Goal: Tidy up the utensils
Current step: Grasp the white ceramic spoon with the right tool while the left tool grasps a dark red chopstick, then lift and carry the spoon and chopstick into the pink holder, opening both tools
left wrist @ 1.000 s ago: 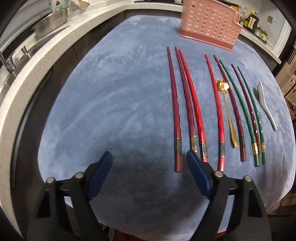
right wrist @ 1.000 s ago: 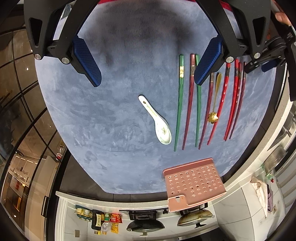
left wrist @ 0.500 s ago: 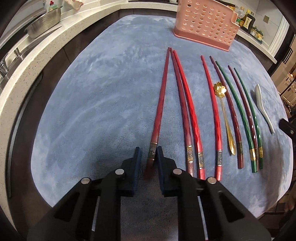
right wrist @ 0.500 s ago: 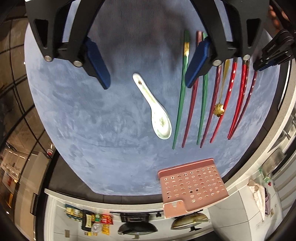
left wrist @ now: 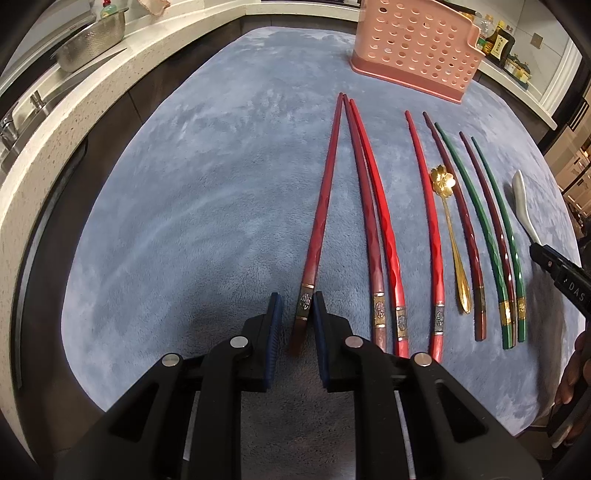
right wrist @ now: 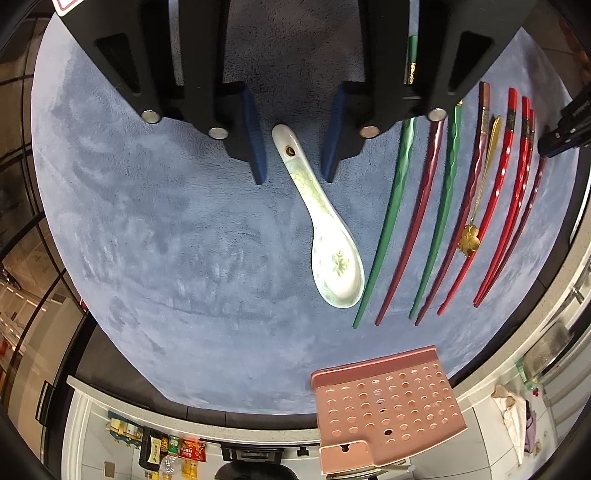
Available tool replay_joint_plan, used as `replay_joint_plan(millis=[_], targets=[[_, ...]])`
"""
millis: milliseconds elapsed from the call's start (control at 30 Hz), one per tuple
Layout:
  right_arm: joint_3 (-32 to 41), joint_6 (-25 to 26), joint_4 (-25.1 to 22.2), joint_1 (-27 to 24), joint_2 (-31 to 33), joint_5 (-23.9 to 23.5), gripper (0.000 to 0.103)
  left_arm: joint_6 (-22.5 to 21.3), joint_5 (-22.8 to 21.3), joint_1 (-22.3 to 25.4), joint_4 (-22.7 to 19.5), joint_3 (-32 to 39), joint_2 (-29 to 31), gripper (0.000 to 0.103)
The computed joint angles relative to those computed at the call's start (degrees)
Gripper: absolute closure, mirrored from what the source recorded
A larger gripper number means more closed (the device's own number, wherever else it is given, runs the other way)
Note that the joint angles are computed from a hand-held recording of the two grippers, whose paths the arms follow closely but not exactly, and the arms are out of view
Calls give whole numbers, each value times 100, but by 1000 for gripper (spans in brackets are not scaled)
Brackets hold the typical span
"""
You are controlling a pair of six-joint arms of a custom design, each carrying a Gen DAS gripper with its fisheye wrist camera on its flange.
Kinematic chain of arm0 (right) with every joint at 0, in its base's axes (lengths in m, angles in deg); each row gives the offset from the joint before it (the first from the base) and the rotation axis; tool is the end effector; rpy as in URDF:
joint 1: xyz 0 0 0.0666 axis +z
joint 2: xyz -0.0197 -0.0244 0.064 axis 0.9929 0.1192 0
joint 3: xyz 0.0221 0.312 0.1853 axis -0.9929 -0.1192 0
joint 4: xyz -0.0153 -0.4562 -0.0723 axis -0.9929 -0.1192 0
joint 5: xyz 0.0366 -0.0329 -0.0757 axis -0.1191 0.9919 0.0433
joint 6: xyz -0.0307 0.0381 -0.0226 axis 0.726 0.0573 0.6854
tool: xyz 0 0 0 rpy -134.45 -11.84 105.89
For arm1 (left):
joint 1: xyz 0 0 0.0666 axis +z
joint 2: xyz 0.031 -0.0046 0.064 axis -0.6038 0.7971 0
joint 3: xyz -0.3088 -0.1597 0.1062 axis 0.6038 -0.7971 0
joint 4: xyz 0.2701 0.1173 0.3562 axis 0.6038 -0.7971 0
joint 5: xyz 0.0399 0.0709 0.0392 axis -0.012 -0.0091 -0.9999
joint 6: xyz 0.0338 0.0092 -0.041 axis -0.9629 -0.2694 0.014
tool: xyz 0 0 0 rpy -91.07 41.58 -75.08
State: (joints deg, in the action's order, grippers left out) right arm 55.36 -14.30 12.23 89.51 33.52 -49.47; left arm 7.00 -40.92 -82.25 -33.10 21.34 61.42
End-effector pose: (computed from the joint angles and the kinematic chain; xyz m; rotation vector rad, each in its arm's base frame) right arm 0.3686 0.0422 0.4620 -0.1312 2.5892 0.1121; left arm 0.3109 -0.2958 0.4671 -0.3002 2.6898 0.0058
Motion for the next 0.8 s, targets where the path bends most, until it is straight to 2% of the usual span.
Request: replay_joint_plan(millis=[100,200,267,600,800], targets=[[6,44,-11,-30,0,-60,86,32,22,7,8,3,-20,92],[37,59,-96,-72,-21,-233,94,68,67,14,31,2,-73,92],[70,71,-157,-65,-49,-309,96,97,57,5,48,6,-113,93],[520,-129,-396,-125,-252,-636,96,109,-282,-72,22,303,-349,95],[1034,-212,-507,-183,-132,-781,96,-154,-625,14,44,817,-280,96]])
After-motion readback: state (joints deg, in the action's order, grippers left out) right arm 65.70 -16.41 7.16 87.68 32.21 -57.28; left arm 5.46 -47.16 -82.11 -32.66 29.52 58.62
